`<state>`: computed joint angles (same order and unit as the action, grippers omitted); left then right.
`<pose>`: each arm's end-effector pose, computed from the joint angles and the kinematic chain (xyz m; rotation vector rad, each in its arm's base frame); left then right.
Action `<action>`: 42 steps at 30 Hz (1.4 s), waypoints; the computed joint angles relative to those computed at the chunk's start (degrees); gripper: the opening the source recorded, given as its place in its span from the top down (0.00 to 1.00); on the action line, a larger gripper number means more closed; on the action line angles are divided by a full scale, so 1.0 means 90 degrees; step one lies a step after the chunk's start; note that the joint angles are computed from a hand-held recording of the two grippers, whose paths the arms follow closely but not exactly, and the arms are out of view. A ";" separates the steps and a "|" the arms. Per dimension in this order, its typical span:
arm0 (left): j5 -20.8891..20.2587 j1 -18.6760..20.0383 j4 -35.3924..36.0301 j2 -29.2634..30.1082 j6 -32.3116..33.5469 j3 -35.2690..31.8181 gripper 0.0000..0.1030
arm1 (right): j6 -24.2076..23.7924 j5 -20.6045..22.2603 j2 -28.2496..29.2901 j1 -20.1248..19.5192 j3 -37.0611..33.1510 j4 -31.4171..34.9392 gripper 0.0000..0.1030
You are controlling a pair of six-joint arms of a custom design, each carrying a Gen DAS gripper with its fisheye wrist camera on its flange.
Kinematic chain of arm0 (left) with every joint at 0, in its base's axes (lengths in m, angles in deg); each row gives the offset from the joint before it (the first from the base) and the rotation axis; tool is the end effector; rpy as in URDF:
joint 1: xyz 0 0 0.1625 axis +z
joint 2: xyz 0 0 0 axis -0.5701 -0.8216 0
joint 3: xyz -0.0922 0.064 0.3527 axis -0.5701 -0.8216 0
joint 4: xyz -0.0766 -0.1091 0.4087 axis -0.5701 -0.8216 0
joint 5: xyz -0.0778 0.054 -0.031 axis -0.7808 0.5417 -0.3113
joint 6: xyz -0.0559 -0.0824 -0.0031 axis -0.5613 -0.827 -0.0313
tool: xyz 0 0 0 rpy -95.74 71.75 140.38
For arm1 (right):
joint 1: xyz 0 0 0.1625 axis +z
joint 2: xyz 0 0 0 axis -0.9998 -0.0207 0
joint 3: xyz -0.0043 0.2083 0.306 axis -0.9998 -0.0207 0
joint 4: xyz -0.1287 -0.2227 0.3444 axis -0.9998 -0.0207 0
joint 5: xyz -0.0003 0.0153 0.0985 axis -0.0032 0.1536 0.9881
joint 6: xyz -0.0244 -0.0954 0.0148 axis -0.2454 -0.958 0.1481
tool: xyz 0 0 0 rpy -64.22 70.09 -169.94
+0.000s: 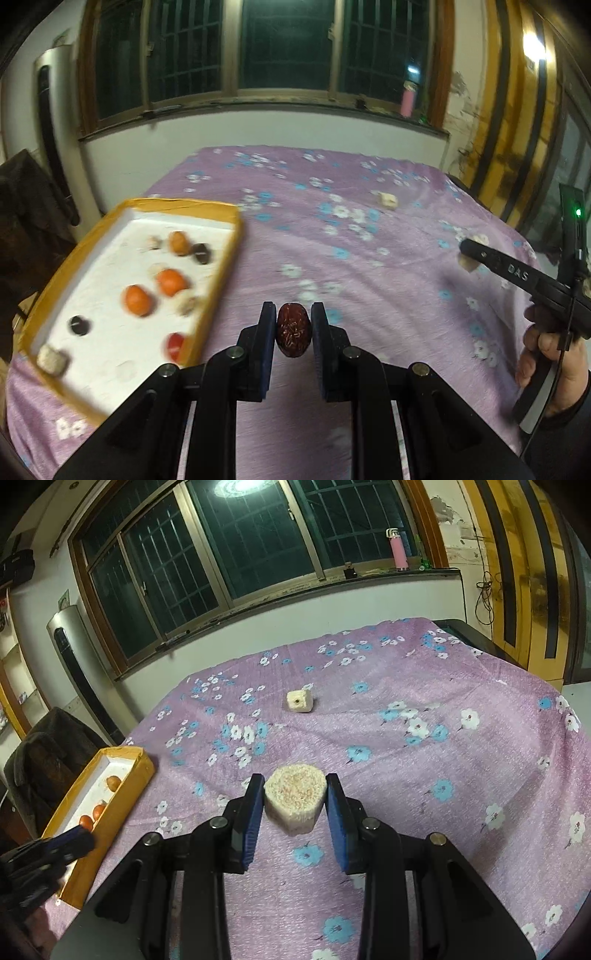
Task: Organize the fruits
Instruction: 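Carry the white cylinder chunk over the tray with the right gripper while the left carries the plum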
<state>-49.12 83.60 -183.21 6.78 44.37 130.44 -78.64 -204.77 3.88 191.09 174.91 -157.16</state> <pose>-0.2173 -0.5464 0.1771 0.8402 2.3610 -0.8451 0.1891 -0.5442 0.1614 -0.0441 -2.2276 1.2690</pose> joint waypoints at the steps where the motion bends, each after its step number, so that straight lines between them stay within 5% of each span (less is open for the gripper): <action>1: 0.0055 0.0046 -0.0075 -0.0116 0.0015 0.0068 0.83 | 0.0021 -0.0035 0.0045 0.0054 -0.0058 0.0142 0.67; 9: 0.0519 0.0563 -0.0246 -0.0520 -0.0149 0.0091 0.83 | 0.0121 -0.0036 0.0486 0.0601 -0.0445 0.0671 0.66; 24: 0.0618 0.1111 -0.0119 -0.0620 -0.0239 -0.0181 0.83 | -0.0072 0.0471 0.2050 0.1306 -0.2301 0.1963 0.66; 42: 0.0768 0.1410 0.0207 -0.0149 -0.0245 -0.0908 0.83 | -0.0354 0.0513 0.3585 0.1179 -0.4818 0.3625 0.66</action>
<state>-42.21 96.29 -181.35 5.44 42.17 122.27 -81.82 -200.15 36.14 201.70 131.54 -124.53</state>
